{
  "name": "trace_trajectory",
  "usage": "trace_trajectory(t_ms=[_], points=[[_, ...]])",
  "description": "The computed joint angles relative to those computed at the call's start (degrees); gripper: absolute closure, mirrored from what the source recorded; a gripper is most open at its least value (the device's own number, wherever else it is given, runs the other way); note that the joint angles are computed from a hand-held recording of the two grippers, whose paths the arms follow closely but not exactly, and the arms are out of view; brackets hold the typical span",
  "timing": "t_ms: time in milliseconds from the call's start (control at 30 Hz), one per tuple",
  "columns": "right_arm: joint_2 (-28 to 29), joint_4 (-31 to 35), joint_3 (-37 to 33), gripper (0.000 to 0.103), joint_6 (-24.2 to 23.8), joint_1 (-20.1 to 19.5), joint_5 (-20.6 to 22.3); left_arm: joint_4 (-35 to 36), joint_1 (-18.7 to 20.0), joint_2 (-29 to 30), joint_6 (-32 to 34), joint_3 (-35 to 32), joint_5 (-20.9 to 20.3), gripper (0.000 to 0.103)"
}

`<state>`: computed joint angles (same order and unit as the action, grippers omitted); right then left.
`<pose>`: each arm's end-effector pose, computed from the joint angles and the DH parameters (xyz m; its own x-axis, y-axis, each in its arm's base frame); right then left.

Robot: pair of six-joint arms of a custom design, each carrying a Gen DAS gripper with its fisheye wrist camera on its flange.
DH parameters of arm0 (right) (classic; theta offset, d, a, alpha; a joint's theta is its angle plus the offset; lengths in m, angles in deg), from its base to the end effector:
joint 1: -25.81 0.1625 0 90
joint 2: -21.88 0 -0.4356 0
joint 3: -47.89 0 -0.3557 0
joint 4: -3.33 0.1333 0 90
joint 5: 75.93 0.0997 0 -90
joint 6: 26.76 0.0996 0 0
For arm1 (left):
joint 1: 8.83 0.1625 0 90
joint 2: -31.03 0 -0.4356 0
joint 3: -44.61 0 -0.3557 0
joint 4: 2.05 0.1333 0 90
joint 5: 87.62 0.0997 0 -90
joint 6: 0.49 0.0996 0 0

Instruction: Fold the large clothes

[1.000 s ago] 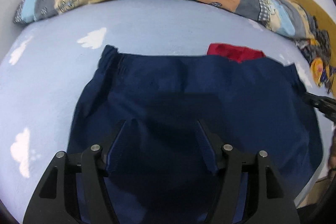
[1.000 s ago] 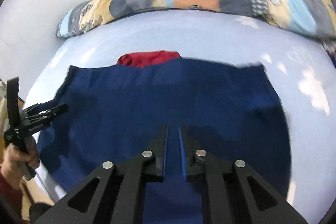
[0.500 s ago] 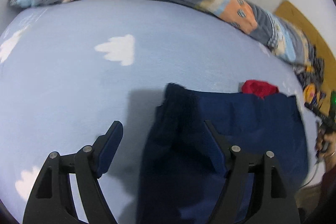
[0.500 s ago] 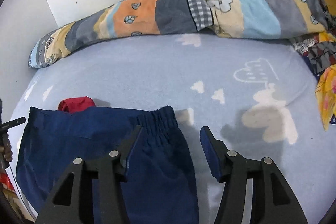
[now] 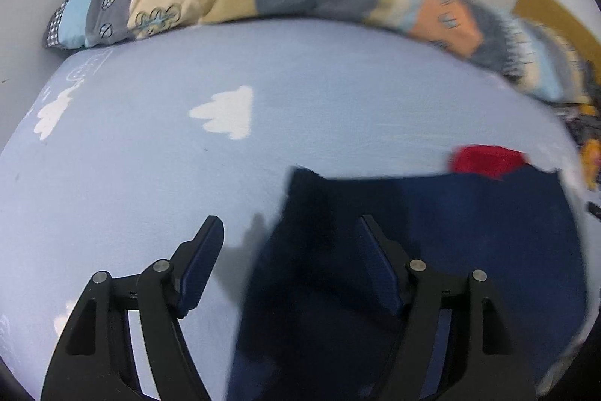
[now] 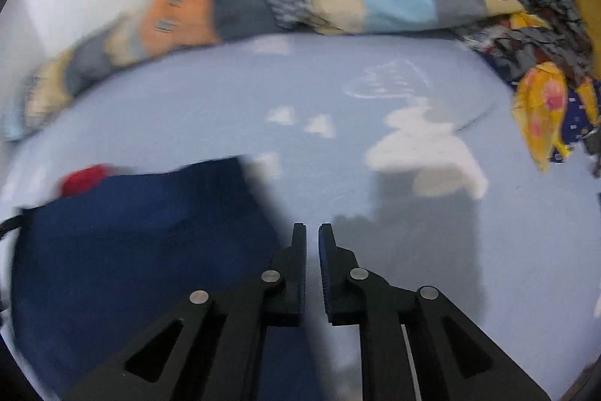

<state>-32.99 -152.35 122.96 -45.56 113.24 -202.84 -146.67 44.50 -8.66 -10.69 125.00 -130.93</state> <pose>0.0415 -0.7137 0.4112 -0.7481 0.2132 0.6284 -0.2215 0.8125 -0.5393 -0.2638 -0.6988 0.1664 -0.7470 0.1271 -0.6525 0.4546 0.8139 -0.3618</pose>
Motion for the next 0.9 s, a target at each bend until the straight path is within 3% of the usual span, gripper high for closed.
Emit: trace_trajectory(t_ms=[67,200,300,400,500,567,667,767,833,900], points=[[-3.6,2.0,5.0,0.072,0.5,1.1,4.2,-1.1,-1.7,-3.2,-0.8,4.8,-2.9,0.030],[-8.9,6.7,14.4,0.070,1.1,4.8,12.6,-2.1,-5.5,-6.6,-3.4,11.7,-4.1,0.030],[-10.4,6.2,19.9,0.054,4.4,6.4,17.1,-1.6,-7.6,-7.4,-6.7,14.8,-7.0,0.030],[-10.2,4.7,24.2,0.055,5.5,6.9,18.3,-0.8,-9.1,-6.8,-9.5,17.6,-8.6,0.030],[-10.7,5.8,27.5,0.058,8.4,4.6,20.8,1.4,-9.8,-5.9,-11.5,20.1,-7.7,0.030],[-12.1,4.6,30.1,0.067,10.7,2.3,20.3,3.7,-9.8,-5.6,-13.5,22.1,-5.8,0.030],[-15.4,-1.4,34.8,0.081,11.0,0.6,17.2,0.2,-11.5,-6.6,-14.1,26.2,-1.5,0.028],[-18.6,-12.2,39.5,0.077,12.2,0.4,10.6,-3.1,-13.0,-7.5,-19.3,29.2,1.9,0.028],[-18.6,-20.6,41.9,0.072,9.3,1.6,5.2,-11.9,-15.3,-7.3,-21.2,34.0,5.2,0.028],[-19.2,-25.8,44.4,0.072,4.8,2.4,5.2,-18.6,-17.3,-5.6,-19.6,36.8,7.1,0.026]])
